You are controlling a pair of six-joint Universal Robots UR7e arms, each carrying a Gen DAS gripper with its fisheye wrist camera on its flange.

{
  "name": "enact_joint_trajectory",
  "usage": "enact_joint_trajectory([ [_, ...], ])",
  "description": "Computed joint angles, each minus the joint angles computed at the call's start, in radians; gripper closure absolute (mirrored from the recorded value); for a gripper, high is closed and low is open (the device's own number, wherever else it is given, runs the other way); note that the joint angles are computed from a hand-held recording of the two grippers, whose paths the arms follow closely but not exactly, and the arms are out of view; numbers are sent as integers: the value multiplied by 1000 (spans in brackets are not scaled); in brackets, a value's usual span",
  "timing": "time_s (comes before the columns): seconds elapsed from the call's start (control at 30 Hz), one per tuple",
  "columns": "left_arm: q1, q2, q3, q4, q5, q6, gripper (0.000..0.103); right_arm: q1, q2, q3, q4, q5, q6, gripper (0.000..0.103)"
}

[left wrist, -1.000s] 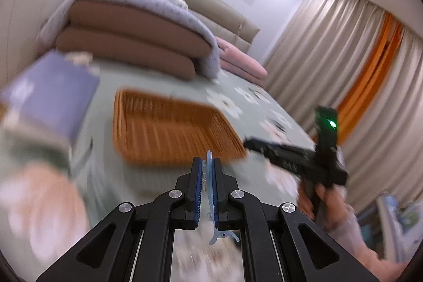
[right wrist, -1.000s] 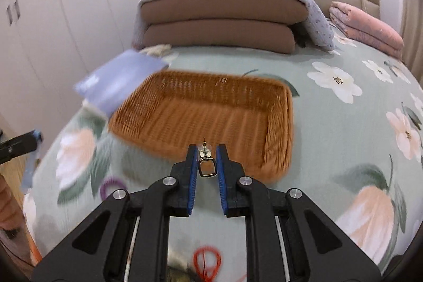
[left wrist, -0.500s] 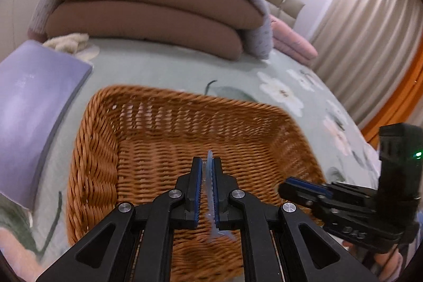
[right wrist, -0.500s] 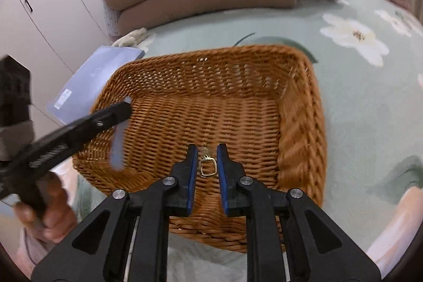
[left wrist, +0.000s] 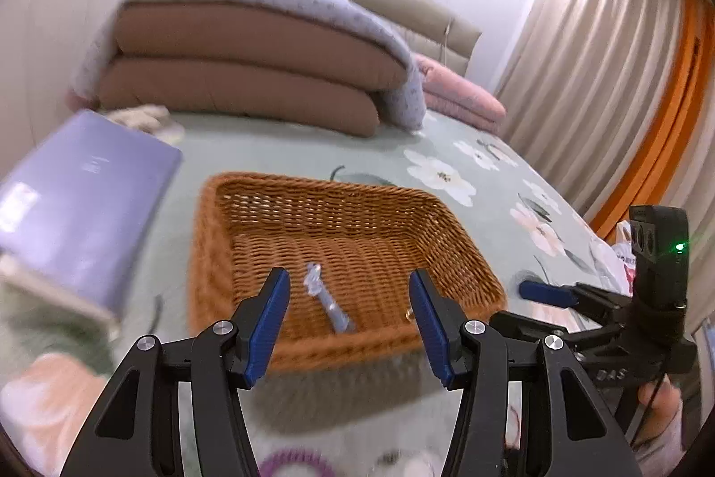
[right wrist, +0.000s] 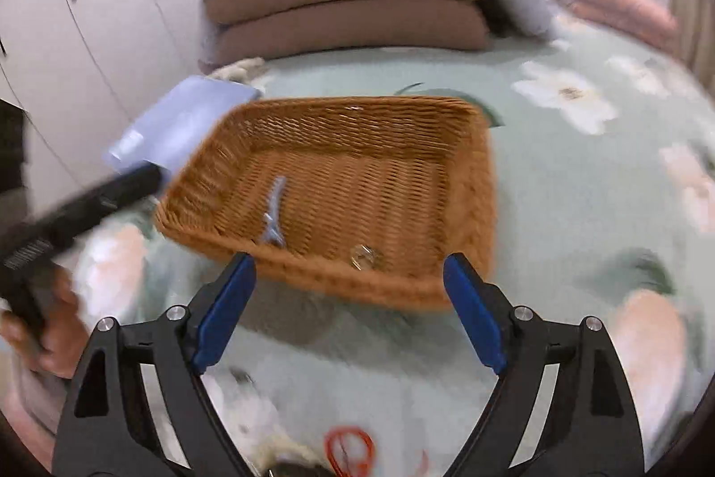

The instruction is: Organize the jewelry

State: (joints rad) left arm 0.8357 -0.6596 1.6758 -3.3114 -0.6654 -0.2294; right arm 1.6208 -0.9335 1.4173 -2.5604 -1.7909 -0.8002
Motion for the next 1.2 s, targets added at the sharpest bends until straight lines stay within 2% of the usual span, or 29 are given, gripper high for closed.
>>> enact_joint_trajectory([
  [0.03, -17, -10, 27, -17, 20, -1, 46, 9, -24, 47, -53, -41, -24, 17],
  [0.07, -44, -27, 71, -33, 56, -10, 46, 20, -38, 81, -104, -92, -50, 12],
  [0.1, -59, -36, 94, -37, 74, -19, 46, 35, -47, 116, -168, -162, -85, 10],
  [0.13, -77, -50, 126, -43, 92, -33, 46, 52, -58, 171, -272, -247, -161, 10],
  [0.17, -95, -65, 162, -49, 108, -54, 46, 62, -69, 218, -362, -289, -221, 10],
  [0.23, -132, -97, 235, -48, 133, -113, 46, 54, -120, 335, -531, -264, -335, 10],
  [0.27, -144, -106, 257, -46, 141, -136, 46, 47, -146, 374, -560, -250, -346, 10],
  [0.3, -161, -119, 290, -32, 152, -176, 46, 41, -175, 401, -547, -245, -330, 10],
  [0.4, -207, -163, 381, 57, 163, -301, 46, 3, -278, 448, -380, -190, -232, 12],
  [0.43, -221, -175, 407, 104, 159, -351, 46, -12, -305, 465, -353, -170, -223, 12],
  [0.53, -255, -203, 473, 223, 120, -477, 46, -55, -358, 538, -430, -138, -243, 12],
  [0.6, -267, -208, 503, 271, 89, -534, 46, -84, -393, 558, -402, -98, -221, 12],
  [0.73, -275, -186, 530, 328, 21, -600, 46, -140, -446, 548, -244, -5, -164, 12],
  [0.83, -276, -150, 532, 307, -16, -616, 46, -147, -453, 553, -204, 5, -169, 13],
  [0.87, -273, -134, 525, 292, -30, -611, 47, -145, -457, 564, -203, 2, -183, 18],
  [0.93, -269, -105, 510, 274, -53, -599, 51, -134, -445, 567, -207, -31, -196, 37],
  [0.97, -264, -97, 500, 275, -62, -590, 56, -124, -433, 559, -196, -46, -192, 52],
  [1.03, -257, -77, 476, 288, -79, -579, 63, -115, -410, 533, -148, -58, -171, 59],
  [1.1, -250, -61, 456, 306, -89, -576, 64, -111, -384, 493, -91, -56, -131, 62],
  [1.2, -244, -50, 439, 311, -97, -568, 67, -104, -339, 400, 79, -32, -45, 63],
])
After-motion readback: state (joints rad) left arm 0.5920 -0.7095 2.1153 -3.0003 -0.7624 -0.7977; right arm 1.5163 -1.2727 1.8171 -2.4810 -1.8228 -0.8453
